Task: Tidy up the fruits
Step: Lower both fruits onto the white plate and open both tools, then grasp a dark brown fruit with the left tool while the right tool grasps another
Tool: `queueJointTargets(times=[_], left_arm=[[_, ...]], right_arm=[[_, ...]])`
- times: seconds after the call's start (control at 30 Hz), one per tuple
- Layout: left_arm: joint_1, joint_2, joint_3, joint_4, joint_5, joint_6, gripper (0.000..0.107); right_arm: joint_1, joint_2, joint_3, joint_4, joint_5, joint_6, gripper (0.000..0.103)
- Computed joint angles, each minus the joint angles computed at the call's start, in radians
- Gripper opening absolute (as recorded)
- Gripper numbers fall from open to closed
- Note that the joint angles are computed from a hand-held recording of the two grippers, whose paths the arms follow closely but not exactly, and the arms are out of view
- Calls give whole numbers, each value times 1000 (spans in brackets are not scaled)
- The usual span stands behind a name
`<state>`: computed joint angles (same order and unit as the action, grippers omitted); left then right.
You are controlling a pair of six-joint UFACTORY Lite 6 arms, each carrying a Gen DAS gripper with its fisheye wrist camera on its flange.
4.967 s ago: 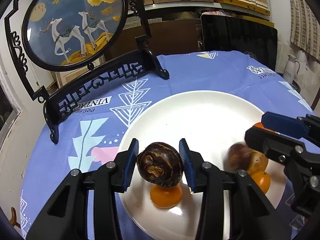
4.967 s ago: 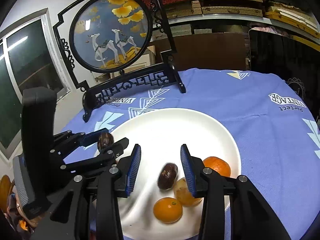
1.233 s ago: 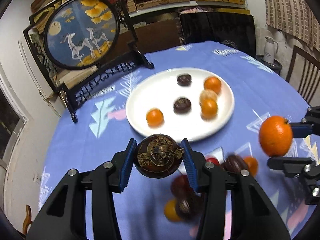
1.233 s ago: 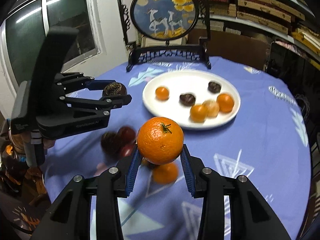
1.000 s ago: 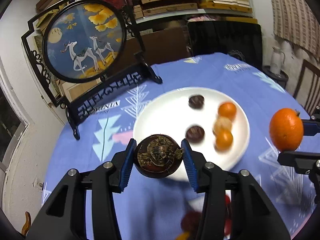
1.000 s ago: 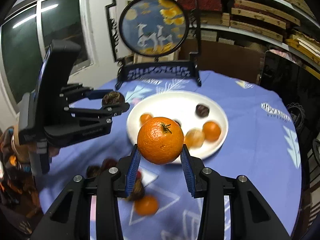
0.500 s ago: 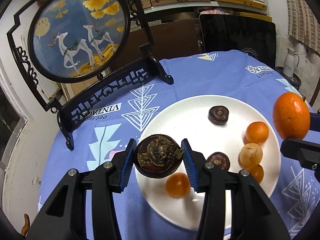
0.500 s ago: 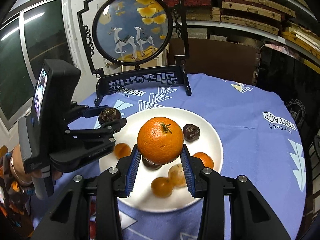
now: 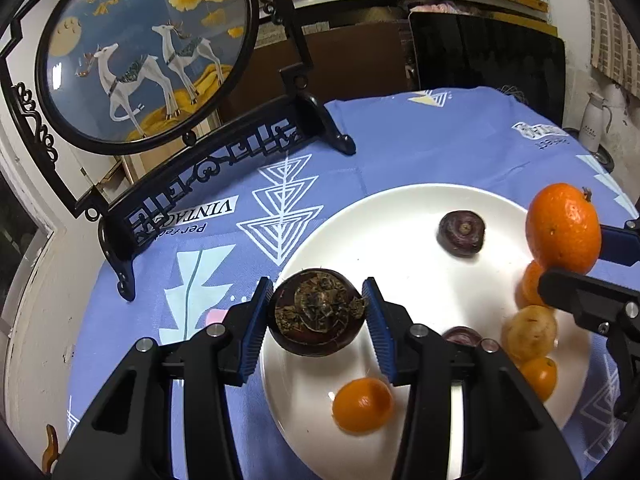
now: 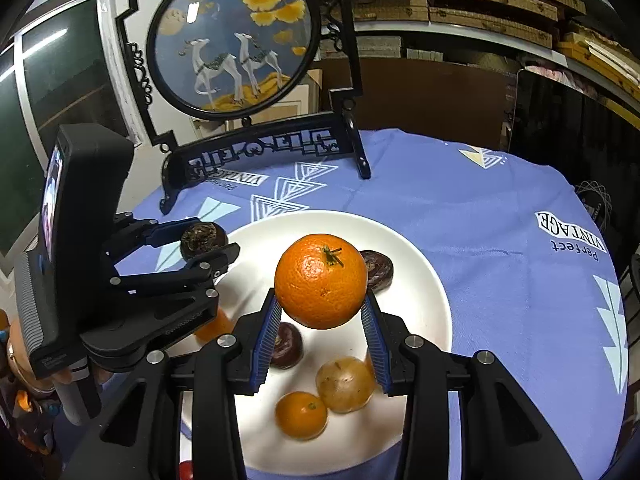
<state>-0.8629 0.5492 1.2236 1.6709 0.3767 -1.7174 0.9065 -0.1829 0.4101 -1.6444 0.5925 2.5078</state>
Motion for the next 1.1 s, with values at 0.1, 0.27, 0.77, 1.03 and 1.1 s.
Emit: queueJointTargets(times=[0.1, 0.27, 0.77, 1.03, 1.1], left_arm=[[11, 49, 60, -91, -11, 91, 45], [18, 114, 133, -178, -11, 172, 58], [37, -239, -260, 192, -34, -222, 76], [-15, -714, -738, 320, -43, -346, 82], [-51, -855, -858, 257, -49, -286, 84]], right_arm=[[-47, 32, 16, -44, -32, 21, 41], [-121, 112, 61, -114, -76, 52, 43], [322, -154, -62, 333, 210, -131, 52], [904, 56, 49, 620, 438, 49, 57], [981, 136, 96, 649, 431, 88, 57]])
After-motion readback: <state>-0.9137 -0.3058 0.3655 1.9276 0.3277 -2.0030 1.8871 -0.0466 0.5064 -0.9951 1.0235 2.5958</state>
